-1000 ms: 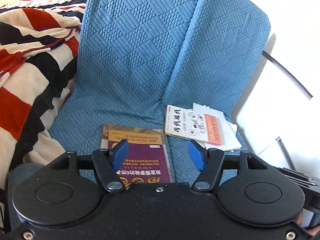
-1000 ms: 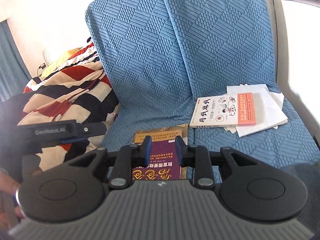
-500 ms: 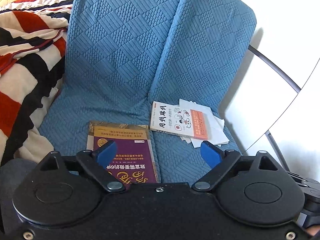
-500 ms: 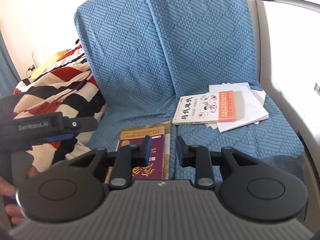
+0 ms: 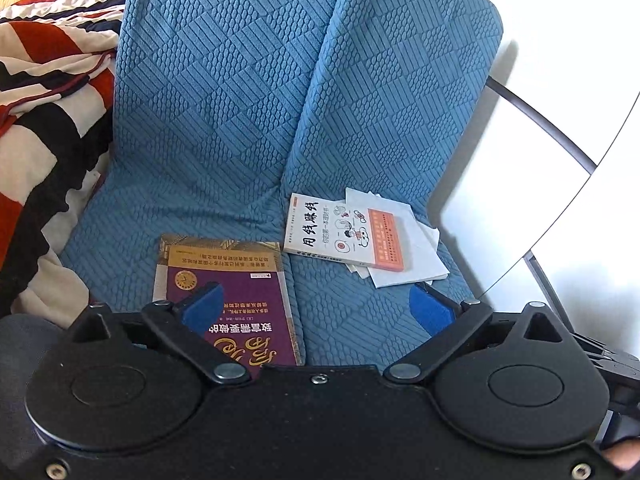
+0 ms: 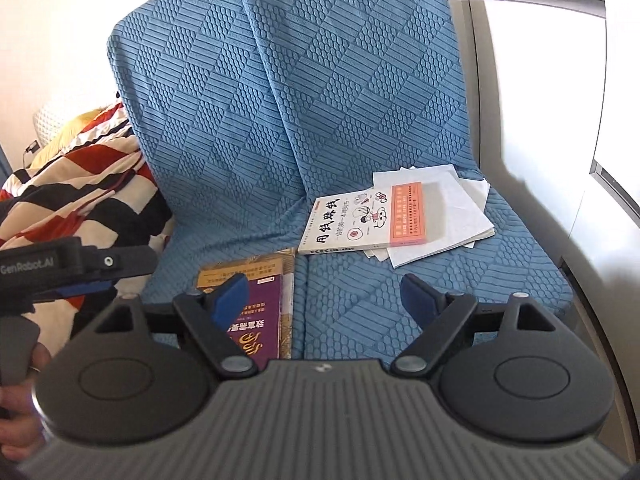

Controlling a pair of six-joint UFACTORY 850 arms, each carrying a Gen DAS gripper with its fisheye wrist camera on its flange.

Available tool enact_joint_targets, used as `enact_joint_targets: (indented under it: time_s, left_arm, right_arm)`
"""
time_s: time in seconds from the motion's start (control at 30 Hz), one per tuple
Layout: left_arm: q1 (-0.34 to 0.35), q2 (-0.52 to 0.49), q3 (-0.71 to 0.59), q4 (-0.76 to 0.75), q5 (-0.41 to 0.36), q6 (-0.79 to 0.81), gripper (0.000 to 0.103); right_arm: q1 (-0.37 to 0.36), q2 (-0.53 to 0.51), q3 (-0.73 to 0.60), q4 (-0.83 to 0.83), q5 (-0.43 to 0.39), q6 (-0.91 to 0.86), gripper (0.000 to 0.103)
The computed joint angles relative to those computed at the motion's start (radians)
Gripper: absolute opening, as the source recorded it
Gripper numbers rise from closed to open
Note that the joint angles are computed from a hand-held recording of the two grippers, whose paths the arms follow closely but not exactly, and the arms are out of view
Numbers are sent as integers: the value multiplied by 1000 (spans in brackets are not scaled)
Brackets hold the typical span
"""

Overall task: Organize objects
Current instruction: 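Move the left gripper toward the white book lying on the papers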

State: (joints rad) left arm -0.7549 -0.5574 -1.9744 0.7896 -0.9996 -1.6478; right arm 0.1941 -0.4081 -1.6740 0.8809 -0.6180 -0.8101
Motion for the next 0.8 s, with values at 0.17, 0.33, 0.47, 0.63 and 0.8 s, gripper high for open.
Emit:
enact_joint_targets:
  time_s: [0.17, 0.33, 0.47, 0.63, 0.8]
  left_arm:
    - [-1, -19, -27, -1, 3, 13, 99]
    - [0, -37, -52, -7, 1, 26, 99]
    - [3, -61, -80, -9, 12, 32, 99]
    - [4, -97, -126, -18, 21, 53, 99]
    - [4, -126, -161, -24, 16, 64, 99]
  right_arm:
    - [-5, -1, -1, -2, 2, -2, 84]
    - [-13, -1, 2, 3, 6, -13, 84]
    - [-22, -2, 5, -3, 15, -14, 84]
    - [-35, -8, 9, 0, 26, -20, 84]
    - [-43, -15, 16, 13, 32, -34, 84]
